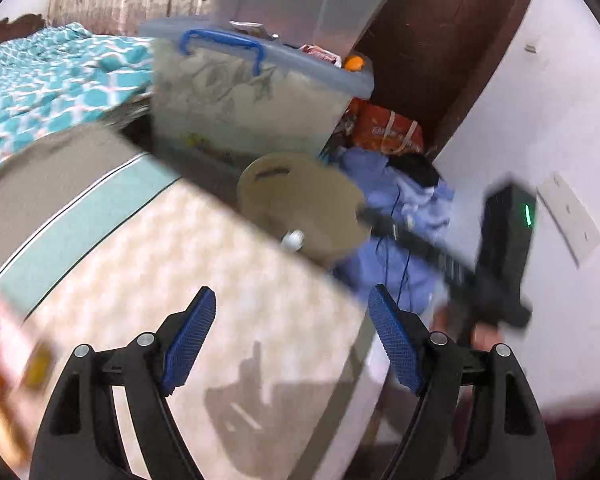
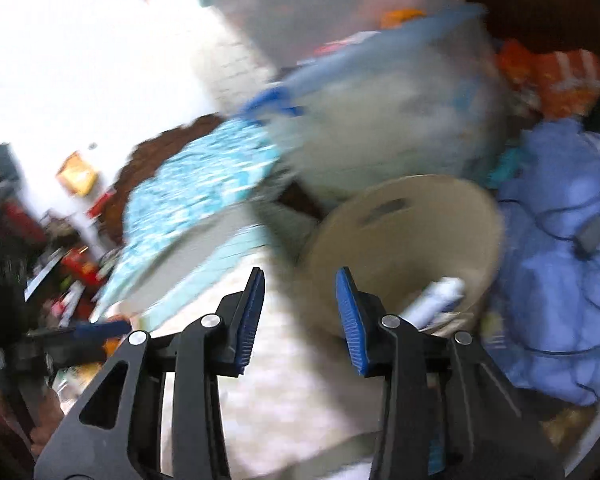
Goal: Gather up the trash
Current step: 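Carry both items to the beige bin and open both grippers, then grasp the red-printed white bag with the left gripper while the right grasps the orange peel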
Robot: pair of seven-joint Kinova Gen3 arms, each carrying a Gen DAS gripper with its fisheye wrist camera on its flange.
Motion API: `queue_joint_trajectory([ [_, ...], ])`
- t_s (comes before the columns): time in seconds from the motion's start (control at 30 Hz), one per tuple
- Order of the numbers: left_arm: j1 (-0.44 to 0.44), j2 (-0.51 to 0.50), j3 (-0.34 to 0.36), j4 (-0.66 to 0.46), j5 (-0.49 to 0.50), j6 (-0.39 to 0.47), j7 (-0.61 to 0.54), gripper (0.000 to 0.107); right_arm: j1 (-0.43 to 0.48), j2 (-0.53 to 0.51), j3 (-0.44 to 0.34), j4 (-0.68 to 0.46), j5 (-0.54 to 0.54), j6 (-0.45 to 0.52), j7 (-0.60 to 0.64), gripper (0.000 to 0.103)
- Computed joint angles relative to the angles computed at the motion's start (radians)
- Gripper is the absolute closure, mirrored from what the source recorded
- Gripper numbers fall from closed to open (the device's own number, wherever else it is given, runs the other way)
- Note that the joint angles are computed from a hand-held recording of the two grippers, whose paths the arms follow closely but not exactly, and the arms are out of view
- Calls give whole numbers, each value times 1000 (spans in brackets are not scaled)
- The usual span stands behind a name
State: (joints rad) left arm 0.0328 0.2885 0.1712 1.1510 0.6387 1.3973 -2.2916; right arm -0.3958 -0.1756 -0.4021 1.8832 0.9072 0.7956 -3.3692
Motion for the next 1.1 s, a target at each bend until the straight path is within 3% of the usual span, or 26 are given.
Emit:
queue_joint_trajectory([
  [0.1,-131,-68,-63,86,25,75,-87,34,77,81,-91,-83,-67,-104,120,63],
  [0.23,-305,-123,-185,164,58,131,-100,35,150,265,-242,-240,-154,-203,282,61],
  [0.3,-382,-138,-236,195,80,139,-85,35,94,358,-231,-320,-211,-220,364,56],
  [0.4,-464,-155,-292,241,85,104,-67,31,-19,497,-159,-453,-280,-230,486,38],
  [0.53,-532,-134,-300,247,96,120,-59,30,-39,667,-180,-639,-419,-184,648,37],
  [0.63,-537,-146,-288,280,99,76,-106,21,-133,741,-71,-778,-492,-104,698,37],
  [0.73,-519,-131,-270,296,97,52,-131,20,-209,802,19,-906,-587,-27,764,43],
  [0.83,-496,-134,-252,327,75,10,-155,20,-290,823,140,-951,-668,28,800,68],
  [0.87,-475,-137,-251,341,63,-20,-150,22,-301,822,155,-950,-684,24,802,79],
  [0.9,-462,-139,-247,351,52,-44,-148,31,-317,805,181,-930,-700,14,790,84],
  [0.93,-458,-138,-247,357,45,-52,-159,43,-341,783,217,-898,-705,-6,781,88],
  [0.97,-452,-127,-244,355,34,-51,-164,62,-369,763,254,-873,-706,-16,772,88],
  [1.1,-497,-107,-254,347,95,11,-203,66,-533,645,424,-720,-645,-27,701,89],
])
